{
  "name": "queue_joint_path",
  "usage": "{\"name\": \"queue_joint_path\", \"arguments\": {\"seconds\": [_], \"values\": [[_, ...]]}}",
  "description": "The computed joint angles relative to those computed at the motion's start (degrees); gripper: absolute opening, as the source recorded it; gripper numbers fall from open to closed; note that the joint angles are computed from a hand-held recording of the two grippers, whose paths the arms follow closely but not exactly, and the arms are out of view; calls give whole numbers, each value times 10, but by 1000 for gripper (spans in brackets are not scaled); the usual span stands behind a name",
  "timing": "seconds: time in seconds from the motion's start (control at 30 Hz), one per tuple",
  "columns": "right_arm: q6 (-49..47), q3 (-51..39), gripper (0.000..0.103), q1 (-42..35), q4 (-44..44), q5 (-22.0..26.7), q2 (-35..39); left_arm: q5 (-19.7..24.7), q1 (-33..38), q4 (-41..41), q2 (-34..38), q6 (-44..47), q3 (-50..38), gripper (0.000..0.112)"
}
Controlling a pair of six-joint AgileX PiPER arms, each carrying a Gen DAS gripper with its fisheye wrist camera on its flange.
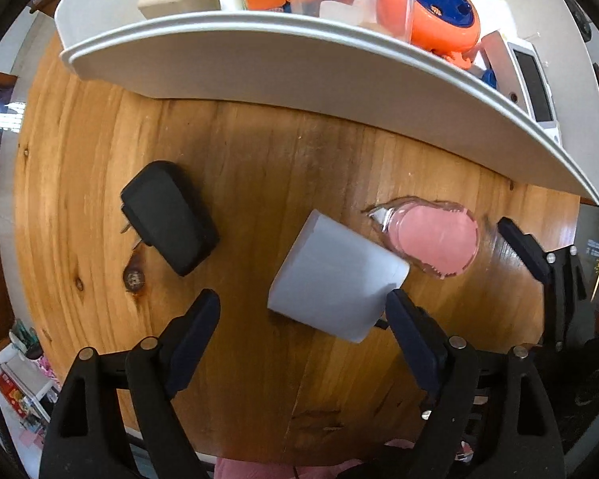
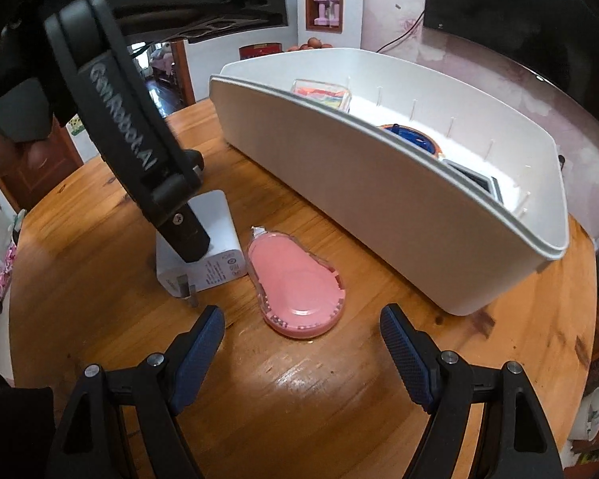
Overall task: Organize rigid objects
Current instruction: 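Lower the left tool onto the white square charger while the right tool lowers onto the pink tape dispenser, then grasp the white charger with the left tool while the right tool grasps the pink tape dispenser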
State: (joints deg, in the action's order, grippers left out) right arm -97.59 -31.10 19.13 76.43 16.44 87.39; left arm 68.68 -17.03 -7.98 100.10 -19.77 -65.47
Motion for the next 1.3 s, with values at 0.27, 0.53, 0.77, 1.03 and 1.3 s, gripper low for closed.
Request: {"name": "queue_joint_path", "arguments": {"seconds": [0.27, 0.53, 0.77, 1.03, 1.3], "values": [[-75, 3, 80, 13, 92, -8, 19, -4, 10, -26, 17, 19, -13, 87], [-130, 7, 76, 29, 160, -18, 30, -4, 3, -26, 46, 22, -32, 87], [-121, 4, 76, 39, 165, -22, 32, -22, -2, -40, 75, 21, -31, 84], [-118, -7, 76, 28, 154, -19, 43, -39, 3, -62, 64, 32, -16, 73], [-91, -20, 74, 44, 139, -38, 47, -42, 23, -65, 1, 28, 44, 68]]}}
